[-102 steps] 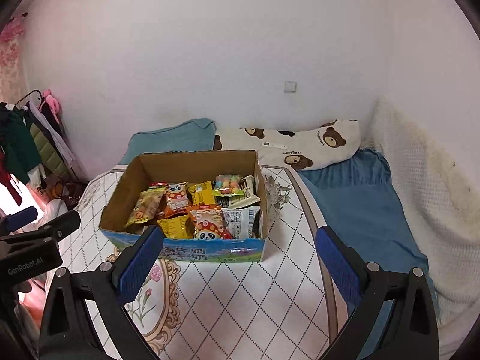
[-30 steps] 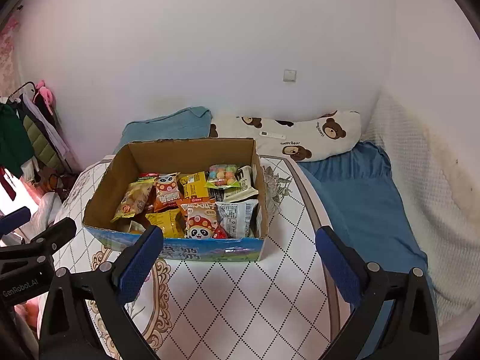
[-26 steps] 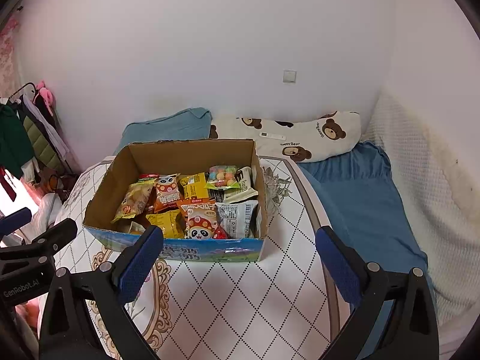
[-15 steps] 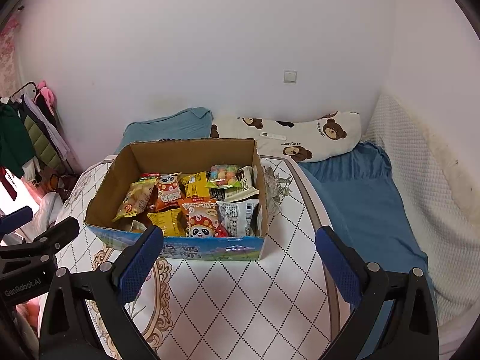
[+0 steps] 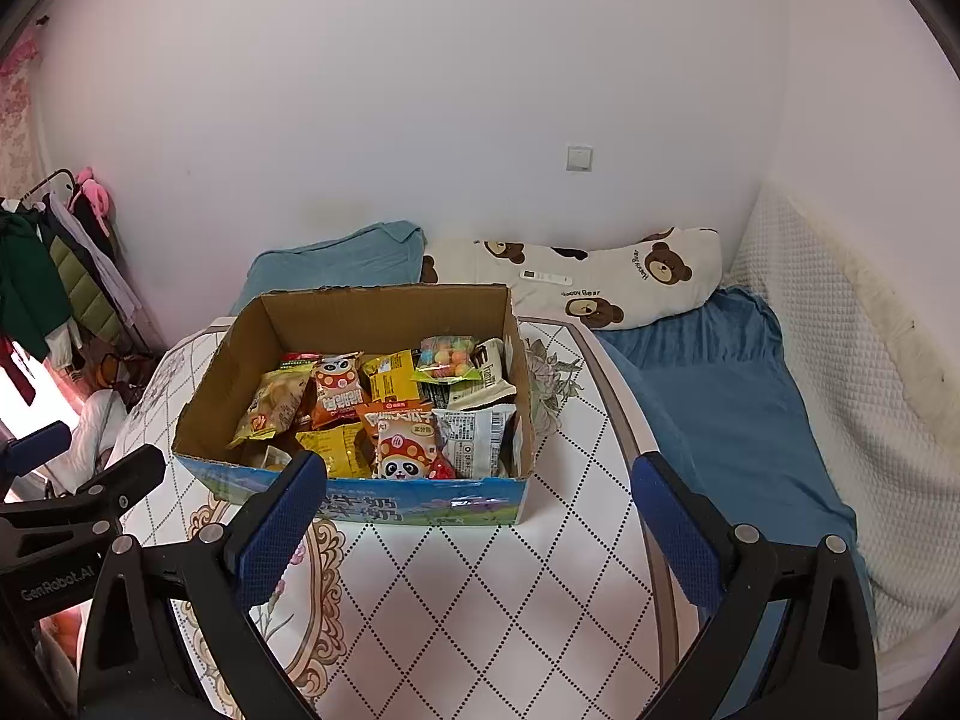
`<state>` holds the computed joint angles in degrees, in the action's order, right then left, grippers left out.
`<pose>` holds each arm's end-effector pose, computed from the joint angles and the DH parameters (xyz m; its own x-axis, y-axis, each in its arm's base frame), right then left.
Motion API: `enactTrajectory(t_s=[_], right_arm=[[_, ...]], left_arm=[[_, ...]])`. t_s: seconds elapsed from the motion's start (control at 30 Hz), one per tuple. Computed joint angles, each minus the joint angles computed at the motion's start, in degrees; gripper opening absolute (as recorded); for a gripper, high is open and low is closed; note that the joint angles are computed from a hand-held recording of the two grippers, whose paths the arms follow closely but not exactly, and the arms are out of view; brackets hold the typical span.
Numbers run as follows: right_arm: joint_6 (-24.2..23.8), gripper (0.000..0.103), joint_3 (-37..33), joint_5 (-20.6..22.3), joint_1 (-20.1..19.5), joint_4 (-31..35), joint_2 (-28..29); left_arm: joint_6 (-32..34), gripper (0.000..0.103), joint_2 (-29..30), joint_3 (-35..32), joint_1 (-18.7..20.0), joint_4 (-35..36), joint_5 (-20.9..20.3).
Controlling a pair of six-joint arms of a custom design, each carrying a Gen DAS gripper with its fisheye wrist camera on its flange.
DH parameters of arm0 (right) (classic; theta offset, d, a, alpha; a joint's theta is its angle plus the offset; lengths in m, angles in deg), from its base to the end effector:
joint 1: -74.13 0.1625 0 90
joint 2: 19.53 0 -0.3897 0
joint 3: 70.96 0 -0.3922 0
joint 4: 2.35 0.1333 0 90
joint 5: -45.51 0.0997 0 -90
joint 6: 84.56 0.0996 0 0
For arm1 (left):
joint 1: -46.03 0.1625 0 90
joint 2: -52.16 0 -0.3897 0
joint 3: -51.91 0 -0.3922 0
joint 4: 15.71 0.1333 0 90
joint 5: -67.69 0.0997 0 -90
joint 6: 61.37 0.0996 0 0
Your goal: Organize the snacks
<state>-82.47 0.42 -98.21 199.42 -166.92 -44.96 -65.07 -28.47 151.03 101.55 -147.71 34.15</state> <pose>0.4710 -0.5737 0.0440 -0.7241 -0.0005 0.6897 -0.4810 0.7170 -0.5045 -0.1324 -0.5748 0.4119 -0.6758 -0.0101 -0.7370 0.4765 0.7568 -0.4474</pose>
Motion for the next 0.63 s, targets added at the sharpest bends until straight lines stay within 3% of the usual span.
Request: enactTrajectory(t_s=[0.63], right_arm=[[-0.37,0.103,0.89,-0.02,0.41,-0.75,-0.63]], left_arm=[[0.35,0.102,-0.46,0.78,0.01,-1.39,-0.35]])
